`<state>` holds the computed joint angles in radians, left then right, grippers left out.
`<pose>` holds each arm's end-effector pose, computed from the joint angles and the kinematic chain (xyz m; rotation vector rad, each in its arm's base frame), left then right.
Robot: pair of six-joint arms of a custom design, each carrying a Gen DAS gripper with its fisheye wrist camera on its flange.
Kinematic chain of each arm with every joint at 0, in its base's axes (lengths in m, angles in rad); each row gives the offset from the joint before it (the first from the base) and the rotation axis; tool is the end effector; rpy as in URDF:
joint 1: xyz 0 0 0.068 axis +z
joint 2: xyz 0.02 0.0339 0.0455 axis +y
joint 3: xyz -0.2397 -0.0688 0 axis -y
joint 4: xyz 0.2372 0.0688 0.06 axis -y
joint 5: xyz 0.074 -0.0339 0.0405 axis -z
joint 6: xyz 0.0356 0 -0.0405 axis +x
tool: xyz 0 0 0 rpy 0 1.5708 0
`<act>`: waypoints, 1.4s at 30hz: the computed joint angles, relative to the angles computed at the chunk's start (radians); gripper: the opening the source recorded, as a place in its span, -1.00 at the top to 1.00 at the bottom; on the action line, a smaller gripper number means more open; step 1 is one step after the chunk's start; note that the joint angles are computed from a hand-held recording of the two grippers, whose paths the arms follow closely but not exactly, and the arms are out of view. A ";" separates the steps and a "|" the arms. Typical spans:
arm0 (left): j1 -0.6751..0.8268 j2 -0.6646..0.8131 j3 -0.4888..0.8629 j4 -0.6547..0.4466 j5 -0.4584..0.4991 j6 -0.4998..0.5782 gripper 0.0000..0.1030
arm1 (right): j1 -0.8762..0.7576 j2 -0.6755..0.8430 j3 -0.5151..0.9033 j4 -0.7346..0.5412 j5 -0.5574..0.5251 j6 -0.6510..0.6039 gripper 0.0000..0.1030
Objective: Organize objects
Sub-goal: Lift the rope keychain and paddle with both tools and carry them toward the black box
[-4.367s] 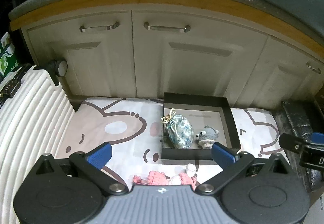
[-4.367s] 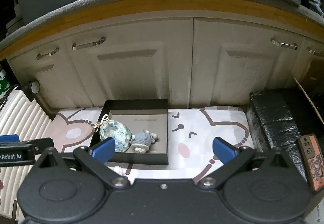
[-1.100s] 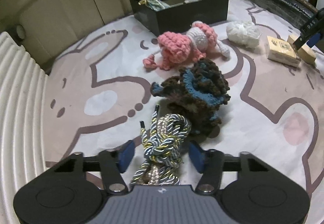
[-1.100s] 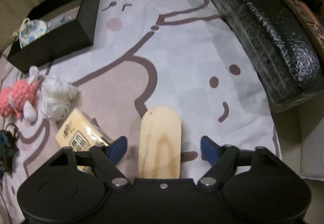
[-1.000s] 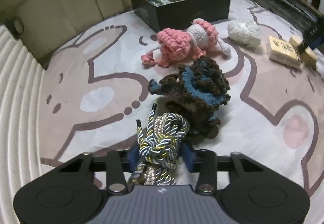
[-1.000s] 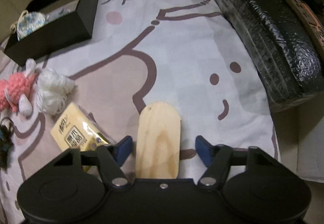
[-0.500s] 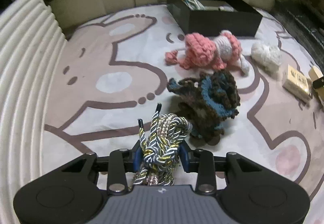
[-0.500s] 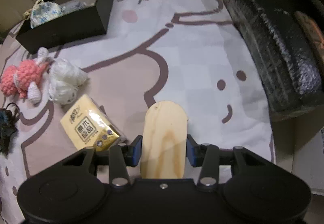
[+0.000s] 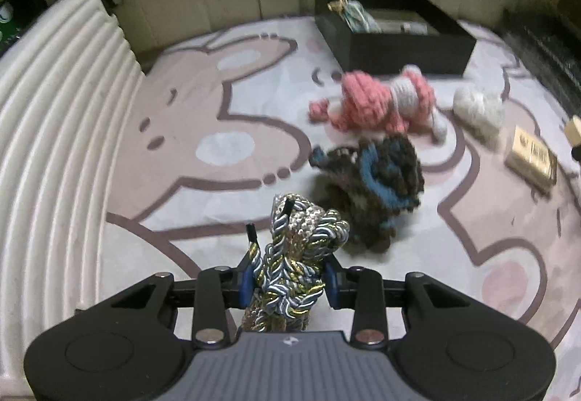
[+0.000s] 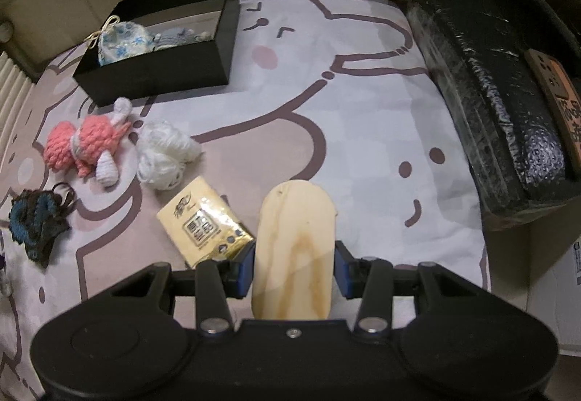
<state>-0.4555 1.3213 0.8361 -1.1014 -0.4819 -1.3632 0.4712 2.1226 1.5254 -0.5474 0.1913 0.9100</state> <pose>0.1841 -0.0718 0.1827 -1.1960 2.4638 0.4305 0.3778 0.1849 0.1346 0.6396 2.6117 0.1717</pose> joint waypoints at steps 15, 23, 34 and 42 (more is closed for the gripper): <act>0.051 -0.018 -0.077 0.104 0.031 0.088 0.15 | 0.003 0.035 0.044 -0.014 -0.013 -0.005 0.12; 0.058 0.012 -0.038 0.066 0.055 0.094 0.31 | 0.005 0.020 0.039 -0.016 -0.002 -0.013 0.12; 0.014 0.002 0.181 -0.136 -0.056 0.024 0.31 | 0.034 -0.083 0.007 -0.002 0.068 -0.027 0.12; -0.019 0.086 0.387 -0.228 -0.103 0.027 0.31 | 0.061 -0.134 0.021 -0.011 0.114 -0.022 0.12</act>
